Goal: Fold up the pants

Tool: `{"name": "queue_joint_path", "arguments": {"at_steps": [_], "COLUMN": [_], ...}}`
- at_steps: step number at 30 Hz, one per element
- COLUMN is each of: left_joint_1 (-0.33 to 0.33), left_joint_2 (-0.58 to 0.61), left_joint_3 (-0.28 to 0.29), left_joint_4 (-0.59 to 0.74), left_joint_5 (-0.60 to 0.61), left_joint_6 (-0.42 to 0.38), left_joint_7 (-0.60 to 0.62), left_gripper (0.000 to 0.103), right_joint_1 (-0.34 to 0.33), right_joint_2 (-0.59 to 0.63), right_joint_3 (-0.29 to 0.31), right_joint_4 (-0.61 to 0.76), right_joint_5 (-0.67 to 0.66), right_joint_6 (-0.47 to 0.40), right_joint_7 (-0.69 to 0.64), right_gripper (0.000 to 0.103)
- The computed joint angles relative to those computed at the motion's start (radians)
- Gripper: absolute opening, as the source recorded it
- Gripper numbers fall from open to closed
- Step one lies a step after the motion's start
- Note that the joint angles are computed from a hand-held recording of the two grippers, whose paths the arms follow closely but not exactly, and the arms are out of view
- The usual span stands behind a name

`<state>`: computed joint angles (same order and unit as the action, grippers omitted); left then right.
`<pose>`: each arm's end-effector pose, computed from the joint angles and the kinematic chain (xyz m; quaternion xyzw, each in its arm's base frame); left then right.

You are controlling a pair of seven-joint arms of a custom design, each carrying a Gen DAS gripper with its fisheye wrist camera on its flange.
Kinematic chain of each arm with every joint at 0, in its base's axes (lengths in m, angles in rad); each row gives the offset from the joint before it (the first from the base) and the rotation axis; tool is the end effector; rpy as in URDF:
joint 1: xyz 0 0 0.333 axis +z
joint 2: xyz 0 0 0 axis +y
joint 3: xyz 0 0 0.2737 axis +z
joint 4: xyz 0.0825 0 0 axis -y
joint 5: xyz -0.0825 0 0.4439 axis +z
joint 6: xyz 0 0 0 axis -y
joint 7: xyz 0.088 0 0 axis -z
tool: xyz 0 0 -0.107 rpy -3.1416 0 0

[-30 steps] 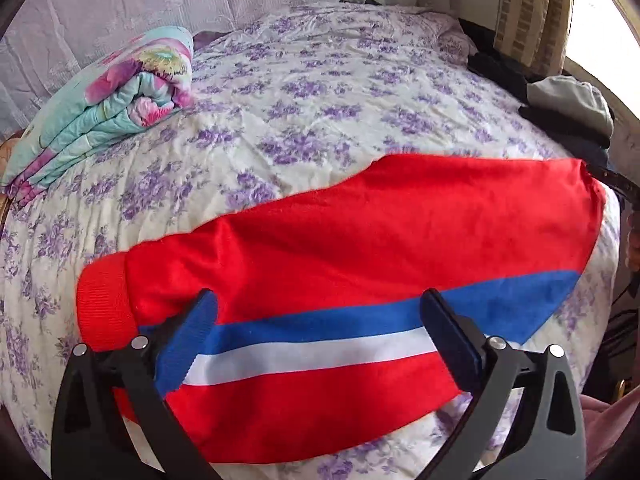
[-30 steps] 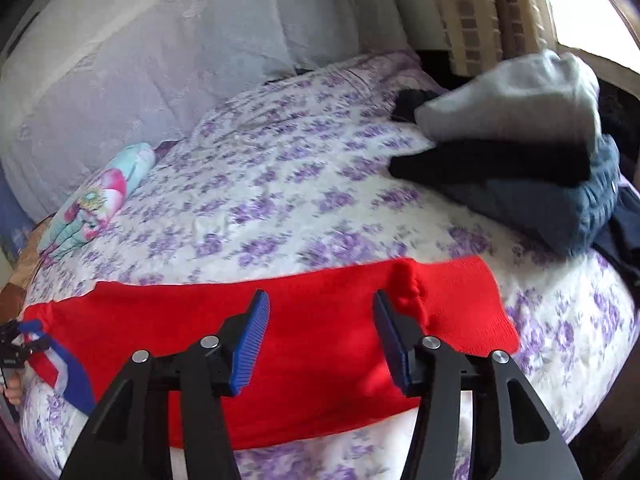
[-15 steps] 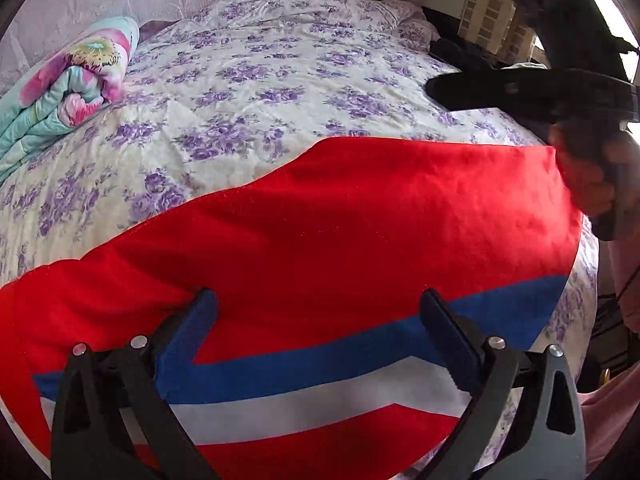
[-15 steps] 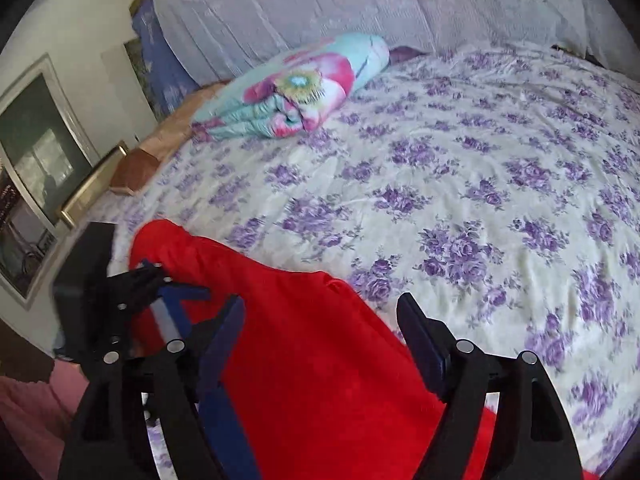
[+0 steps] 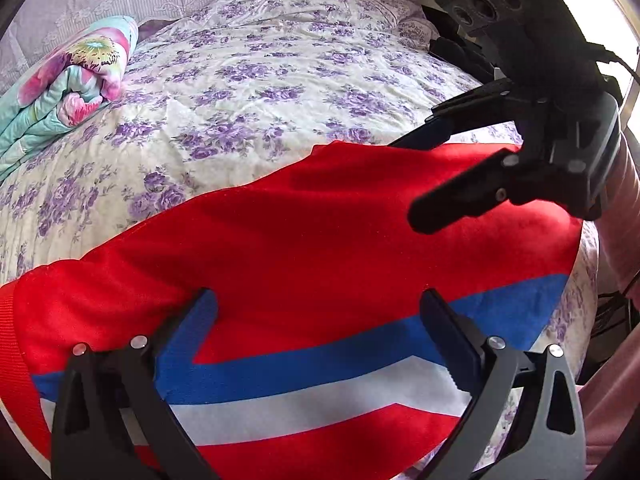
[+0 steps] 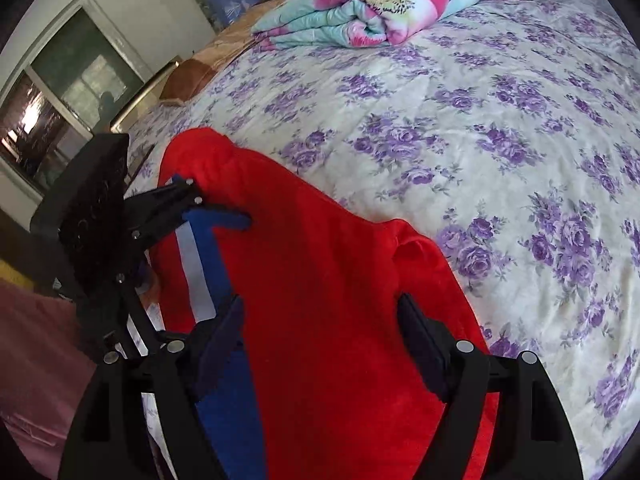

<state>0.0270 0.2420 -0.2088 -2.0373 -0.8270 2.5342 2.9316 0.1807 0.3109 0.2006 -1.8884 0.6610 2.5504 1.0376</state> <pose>0.6375 -0.1080 0.2716 -0.3156 0.8958 -0.3085 0.0531 0.6432 0.2438 0.3052 -0.7951 0.5267 0.0422 0.2977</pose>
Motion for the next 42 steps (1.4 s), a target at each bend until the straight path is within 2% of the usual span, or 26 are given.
{"name": "queue_joint_path", "arguments": {"at_steps": [3,7,9,10,12,13,15,16,17,20,26,28,30,31,32,34,36,39,40,42], "left_joint_1": [0.0,0.0,0.0,0.0,0.0,0.001,0.002,0.002,0.002,0.004,0.001,0.002,0.003,0.003,0.003,0.002,-0.002,-0.004,-0.003,-0.002], "left_joint_2": [0.004,0.004,0.003,0.003,0.004,0.003,0.007,0.008,0.011,0.017,0.01,0.014,0.013,0.014,0.014,0.01,0.006,0.003,0.003,0.004], "left_joint_3": [-0.001,-0.002,-0.002,-0.002,-0.002,-0.002,-0.002,-0.002,-0.001,-0.002,-0.005,-0.005,-0.006,-0.005,-0.005,-0.006,-0.007,-0.008,-0.009,-0.008], "left_joint_4": [0.004,0.003,0.002,0.002,0.004,0.003,0.008,0.01,0.012,0.02,0.006,0.01,0.009,0.01,0.01,0.003,-0.005,-0.011,-0.012,-0.009], "left_joint_5": [0.002,0.002,0.002,0.002,0.003,0.002,0.002,0.002,0.003,0.008,0.008,0.008,0.006,0.007,0.008,0.008,0.01,0.012,0.011,0.009], "left_joint_6": [0.0,0.0,0.001,0.001,0.0,-0.001,-0.006,-0.007,-0.008,-0.014,0.01,0.013,0.014,0.014,0.016,0.027,0.043,0.054,0.054,0.048], "left_joint_7": [-0.001,-0.001,-0.002,-0.002,-0.002,-0.002,-0.002,-0.004,-0.005,-0.011,-0.003,-0.001,0.0,-0.001,-0.002,0.002,0.006,0.012,0.015,0.017], "left_gripper": [0.098,0.098,0.098,0.098,0.098,0.098,0.098,0.098,0.098,0.098,0.098,0.098,0.098,0.098,0.098,0.098,0.098,0.098,0.098,0.098], "right_joint_1": [0.013,-0.104,-0.136,-0.141,-0.143,-0.145,-0.137,-0.126,-0.131,-0.187,-0.225,-0.227,-0.193,-0.17,-0.133,-0.091,-0.069,-0.04,-0.016,0.045], "right_joint_2": [0.05,0.17,0.224,0.25,0.312,0.34,0.375,0.38,0.398,0.454,0.469,0.413,0.291,0.227,0.156,0.024,-0.083,-0.151,-0.157,-0.156], "right_joint_3": [-0.037,0.024,0.039,0.039,0.039,0.044,0.04,0.028,0.026,0.063,0.076,0.069,0.035,0.019,-0.001,-0.01,0.027,0.073,0.077,0.055], "right_joint_4": [0.073,0.243,0.313,0.343,0.411,0.442,0.477,0.483,0.498,0.538,0.549,0.495,0.352,0.274,0.187,0.023,-0.117,-0.216,-0.236,-0.268], "right_joint_5": [-0.128,0.048,0.117,0.136,0.162,0.18,0.189,0.17,0.166,0.218,0.24,0.208,0.215,0.211,0.185,0.158,0.239,0.48,0.51,0.423], "right_joint_6": [-0.087,-0.382,-0.483,-0.507,-0.525,-0.524,-0.478,-0.438,-0.421,-0.466,-0.52,-0.471,-0.352,-0.252,-0.133,0.036,0.184,0.281,0.309,0.358], "right_joint_7": [0.083,-0.054,-0.119,-0.135,-0.143,-0.143,-0.119,-0.095,-0.077,-0.095,-0.123,-0.093,-0.059,-0.026,0.027,0.064,-0.015,-0.224,-0.238,-0.163], "right_gripper": [0.079,0.081,0.081,0.081,0.079,0.073,0.041,0.009,0.006,0.004,0.006,0.011,0.021,0.04,0.048,0.048,0.048,0.048,0.048,0.047]}}
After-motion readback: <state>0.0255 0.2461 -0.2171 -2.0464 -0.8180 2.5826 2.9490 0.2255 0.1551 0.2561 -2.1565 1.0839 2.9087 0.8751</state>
